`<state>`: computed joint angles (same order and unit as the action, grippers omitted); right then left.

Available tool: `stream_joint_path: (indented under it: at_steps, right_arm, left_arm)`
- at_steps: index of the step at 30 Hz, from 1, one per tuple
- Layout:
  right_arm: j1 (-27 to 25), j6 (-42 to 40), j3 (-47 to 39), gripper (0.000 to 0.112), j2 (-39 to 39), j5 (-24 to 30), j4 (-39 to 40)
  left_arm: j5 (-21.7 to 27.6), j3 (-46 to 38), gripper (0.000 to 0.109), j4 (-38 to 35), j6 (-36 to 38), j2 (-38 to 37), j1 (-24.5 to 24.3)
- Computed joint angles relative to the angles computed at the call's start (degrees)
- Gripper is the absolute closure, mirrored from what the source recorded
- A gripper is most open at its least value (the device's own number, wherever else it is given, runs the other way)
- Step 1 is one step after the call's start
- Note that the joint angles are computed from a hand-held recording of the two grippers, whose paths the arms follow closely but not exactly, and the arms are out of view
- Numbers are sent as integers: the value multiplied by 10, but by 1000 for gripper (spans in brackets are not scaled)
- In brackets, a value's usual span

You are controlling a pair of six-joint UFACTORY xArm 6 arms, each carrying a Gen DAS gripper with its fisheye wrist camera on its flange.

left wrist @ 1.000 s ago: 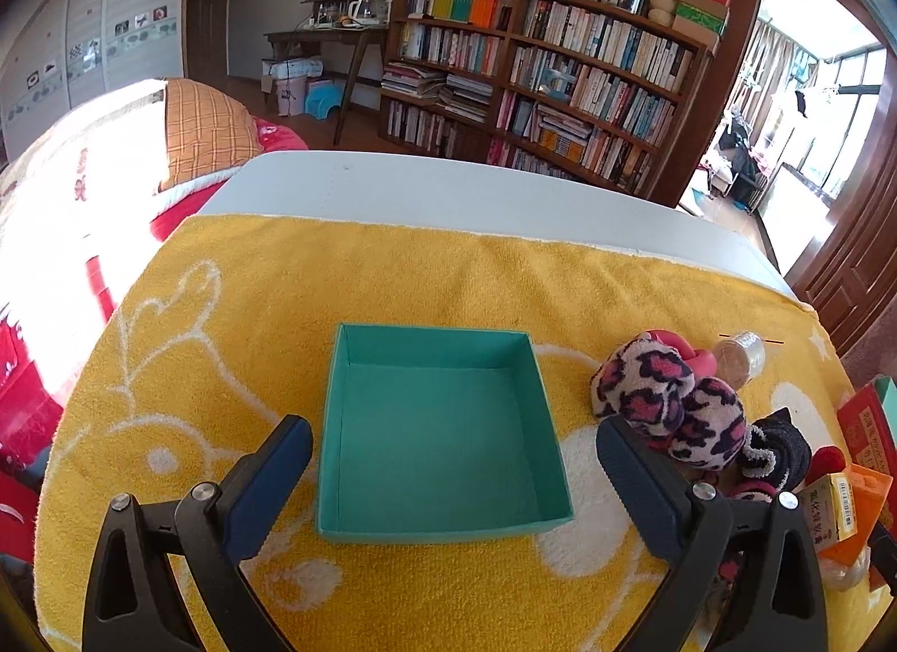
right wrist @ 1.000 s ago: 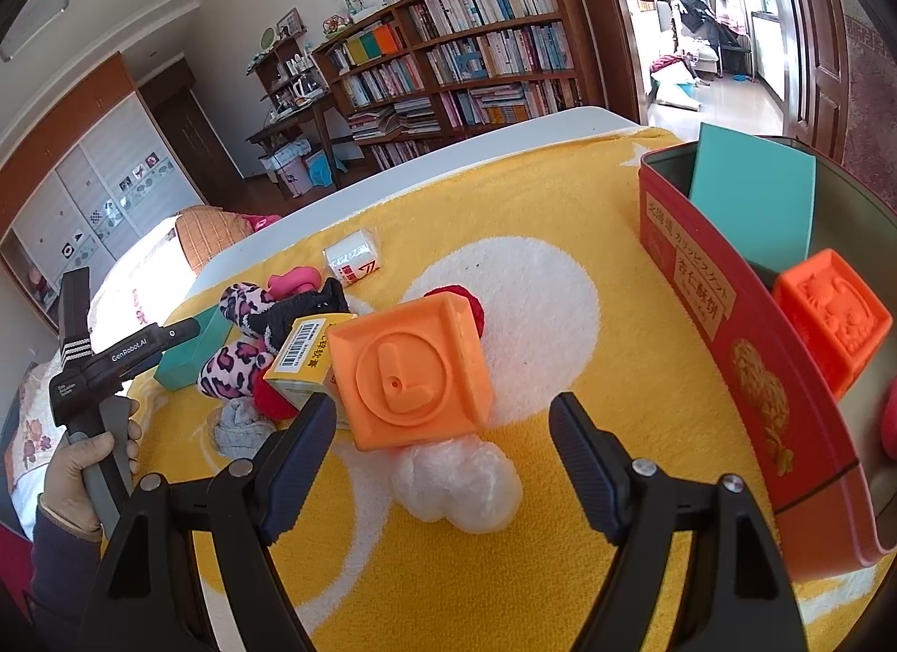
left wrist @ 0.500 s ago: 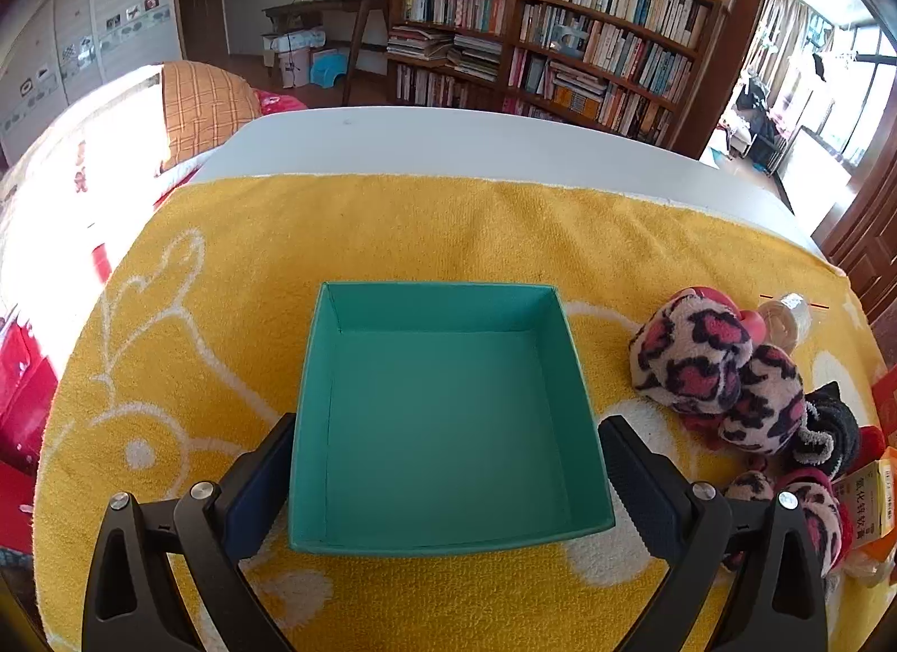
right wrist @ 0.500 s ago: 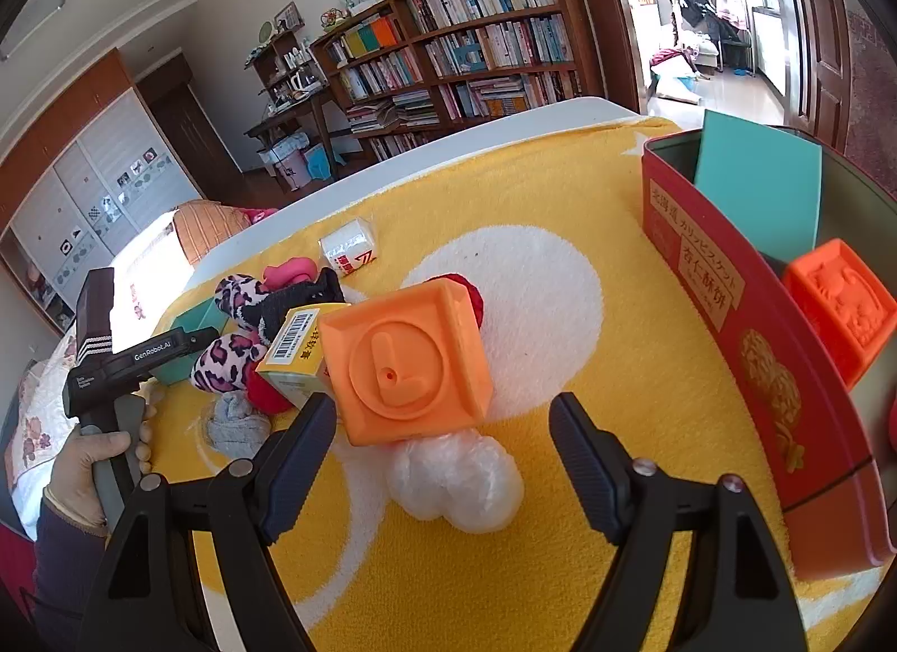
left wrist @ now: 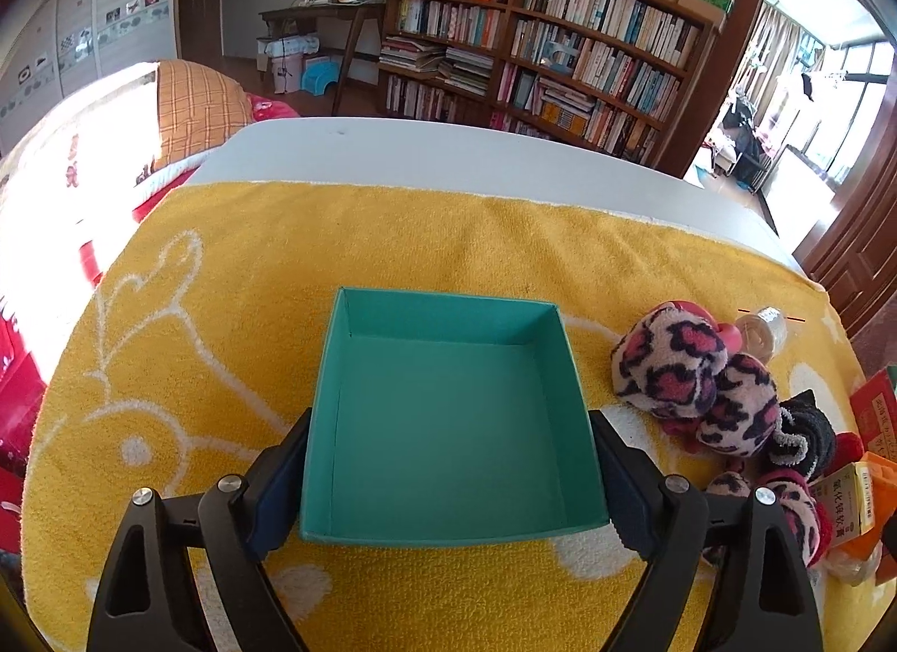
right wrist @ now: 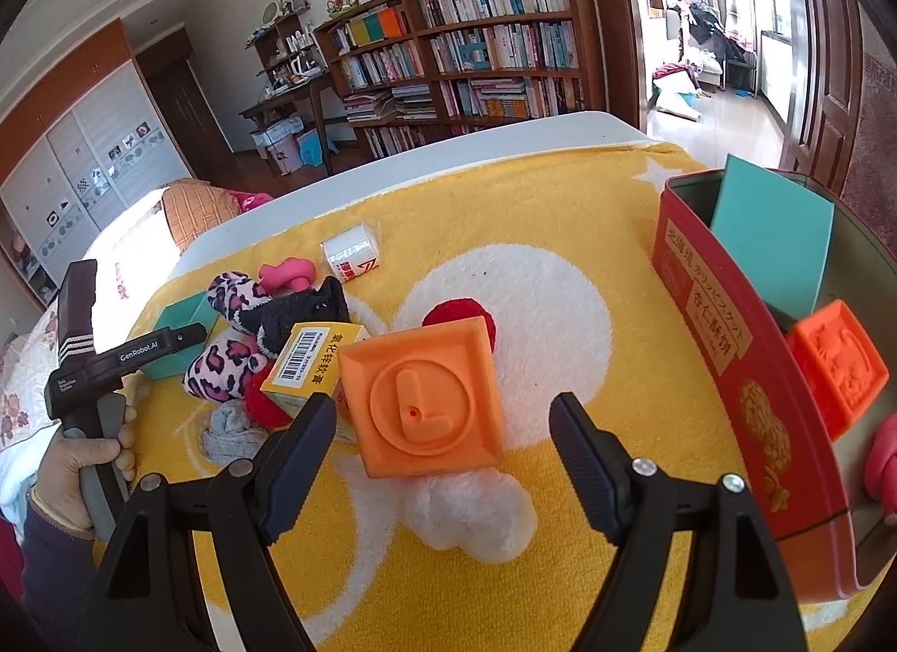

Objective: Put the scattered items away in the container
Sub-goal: 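Grasp the large orange cube with right gripper while left gripper holds the teal box, then carry the orange cube into the red tin with right gripper while left carries the teal box in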

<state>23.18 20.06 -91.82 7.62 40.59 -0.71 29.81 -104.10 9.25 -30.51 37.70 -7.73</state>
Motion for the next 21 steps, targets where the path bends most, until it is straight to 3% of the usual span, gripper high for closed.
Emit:
stream_joint_path:
  at_steps: [7, 10, 21]
  right_arm:
    - [10, 4, -47, 31, 52, 30, -41]
    - [7, -4, -49, 54, 60, 45, -27]
    - [3, 31, 20, 55, -1, -10, -41]
  left_arm:
    - [-15, 11, 18, 25, -25, -7, 0]
    - [-17, 22, 18, 68, -55, -17, -2]
    - [-22, 33, 18, 176, -123, -42, -15]
